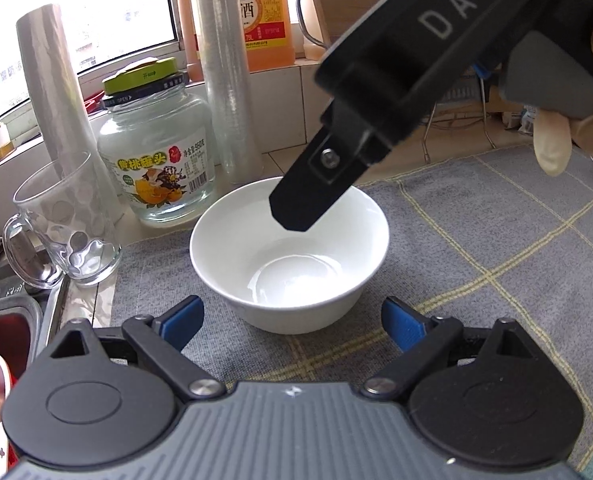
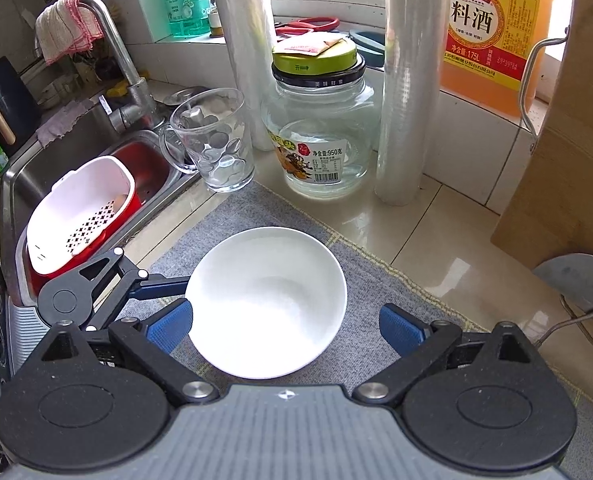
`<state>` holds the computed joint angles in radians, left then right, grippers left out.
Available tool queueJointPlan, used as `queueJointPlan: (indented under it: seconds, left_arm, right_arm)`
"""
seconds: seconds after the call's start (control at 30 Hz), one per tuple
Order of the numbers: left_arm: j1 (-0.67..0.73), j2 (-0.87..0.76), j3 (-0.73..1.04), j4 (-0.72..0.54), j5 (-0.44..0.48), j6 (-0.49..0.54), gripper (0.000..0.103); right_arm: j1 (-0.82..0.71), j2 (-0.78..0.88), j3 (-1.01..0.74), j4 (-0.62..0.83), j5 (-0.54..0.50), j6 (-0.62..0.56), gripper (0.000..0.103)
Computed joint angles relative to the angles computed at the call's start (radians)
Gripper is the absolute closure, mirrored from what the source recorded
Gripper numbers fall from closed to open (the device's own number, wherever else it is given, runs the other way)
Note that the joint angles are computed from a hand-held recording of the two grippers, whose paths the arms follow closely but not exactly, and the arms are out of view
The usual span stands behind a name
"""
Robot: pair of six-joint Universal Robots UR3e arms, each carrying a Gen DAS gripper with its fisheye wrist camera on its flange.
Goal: Organize plates and bowls
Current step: 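Close the right tool on the white bowl's rim, then lift and carry the white bowl with the right tool toward the nested bowls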
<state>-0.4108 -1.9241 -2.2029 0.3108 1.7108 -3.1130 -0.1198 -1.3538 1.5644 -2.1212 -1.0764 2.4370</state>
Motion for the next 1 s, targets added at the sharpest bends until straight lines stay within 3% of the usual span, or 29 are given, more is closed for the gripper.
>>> queueJointPlan:
  seconds: [0.57, 1.0]
  left_arm:
    - [0.045, -0.028, 0.009, 0.057, -0.070, 0.037, 0.010]
    - [0.055, -0.030, 0.033, 0.028, -0.076, 0.034, 0.009]
  right_arm:
    - [0.053, 0.181, -0.155, 0.025, -0.005, 0.014, 0.016]
    - [0.046, 0.213, -0.191, 0.067, 0.023, 0.006, 0.017]
